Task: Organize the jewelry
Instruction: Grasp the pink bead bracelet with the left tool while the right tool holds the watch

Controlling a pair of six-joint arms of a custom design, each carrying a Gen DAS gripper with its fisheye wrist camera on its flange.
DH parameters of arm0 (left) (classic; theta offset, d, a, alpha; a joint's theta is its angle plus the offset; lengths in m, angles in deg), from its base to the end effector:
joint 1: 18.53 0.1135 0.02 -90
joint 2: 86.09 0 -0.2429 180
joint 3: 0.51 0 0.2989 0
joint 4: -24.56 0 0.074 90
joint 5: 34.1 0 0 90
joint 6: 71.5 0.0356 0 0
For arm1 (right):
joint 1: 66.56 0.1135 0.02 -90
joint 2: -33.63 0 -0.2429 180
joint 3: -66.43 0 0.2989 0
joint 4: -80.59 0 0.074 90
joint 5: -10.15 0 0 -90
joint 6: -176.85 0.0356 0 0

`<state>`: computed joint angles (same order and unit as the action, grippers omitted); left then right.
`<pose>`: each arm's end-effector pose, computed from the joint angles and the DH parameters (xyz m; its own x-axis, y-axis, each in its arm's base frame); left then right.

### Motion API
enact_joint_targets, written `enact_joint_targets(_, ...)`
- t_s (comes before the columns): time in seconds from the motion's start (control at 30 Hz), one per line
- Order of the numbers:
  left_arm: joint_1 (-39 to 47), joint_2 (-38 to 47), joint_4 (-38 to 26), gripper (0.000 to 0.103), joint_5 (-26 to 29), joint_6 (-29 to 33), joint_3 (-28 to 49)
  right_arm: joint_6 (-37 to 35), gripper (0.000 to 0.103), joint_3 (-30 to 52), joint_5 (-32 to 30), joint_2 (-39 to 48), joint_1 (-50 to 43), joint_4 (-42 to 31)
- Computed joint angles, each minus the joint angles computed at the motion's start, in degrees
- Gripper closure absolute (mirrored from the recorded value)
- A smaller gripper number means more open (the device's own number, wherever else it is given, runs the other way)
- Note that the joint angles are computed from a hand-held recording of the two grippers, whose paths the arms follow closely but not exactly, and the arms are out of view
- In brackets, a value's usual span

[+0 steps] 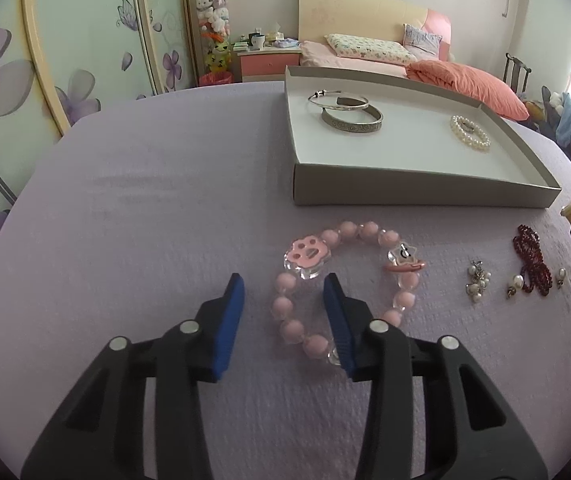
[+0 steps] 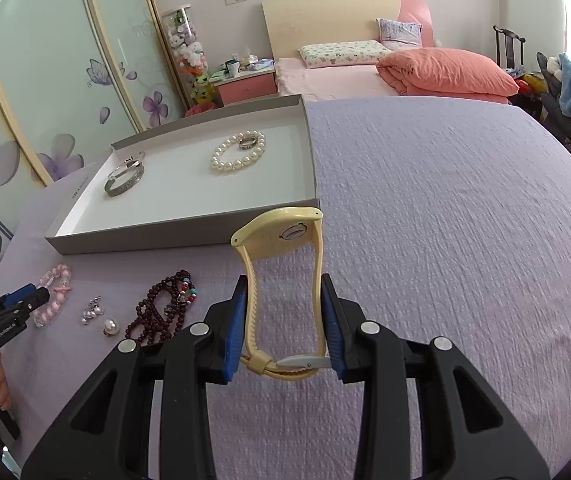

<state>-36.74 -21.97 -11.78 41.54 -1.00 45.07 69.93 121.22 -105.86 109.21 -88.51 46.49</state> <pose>0.2495 -0.0728 0.1483 -0.7882 -0.0811 -0.6100 -0.1018 0.9948 -0.0008 0.2840 -0.0976 0.1559 -0.7556 0.0225 -0.6547 -0.1232 0.9767 0.1758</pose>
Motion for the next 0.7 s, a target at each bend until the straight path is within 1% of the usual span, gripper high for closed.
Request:
enact_joint_targets(0.13, -0.56, 0.52, -0.35, 0.068, 0.08, -0.02, 0.55, 0.09, 0.067, -0.44, -0.17, -0.91, 0.47, -0.18)
enact_joint_targets(0.17, -0.66, 0.56, -0.28, 0.071, 0.09, 0.02, 0.55, 0.19, 0.067, -0.51, -0.21, -1.18, 0.68, -0.25)
enact_joint_targets(0.27, -0.93, 0.73, -0.17, 0.088, 0.09, 0.76, 0.75, 0.23, 0.067, -0.59, -0.44, -1.61, 0.99, -0.46)
enact_joint_targets(0.37, -1.18, 0.61, -0.12, 0.090, 0.14, 0.47, 0.67, -0.04, 0.067, -1.07, -0.89, -2.69, 1.05, -0.80)
enact_joint_targets(0.47, -0.41, -0.77, 0.01, 0.090, 1.61, -0.02, -0.23, -0.11, 0.067, -1.67, -1.19, -4.19, 1.35, -1.07)
enact_joint_targets(0.7, 0.76, -8.10, -1.33, 0.090, 4.28, 0.67, -2.49, -0.54, 0.067, -1.94, -1.80, -5.97, 1.28, -1.82)
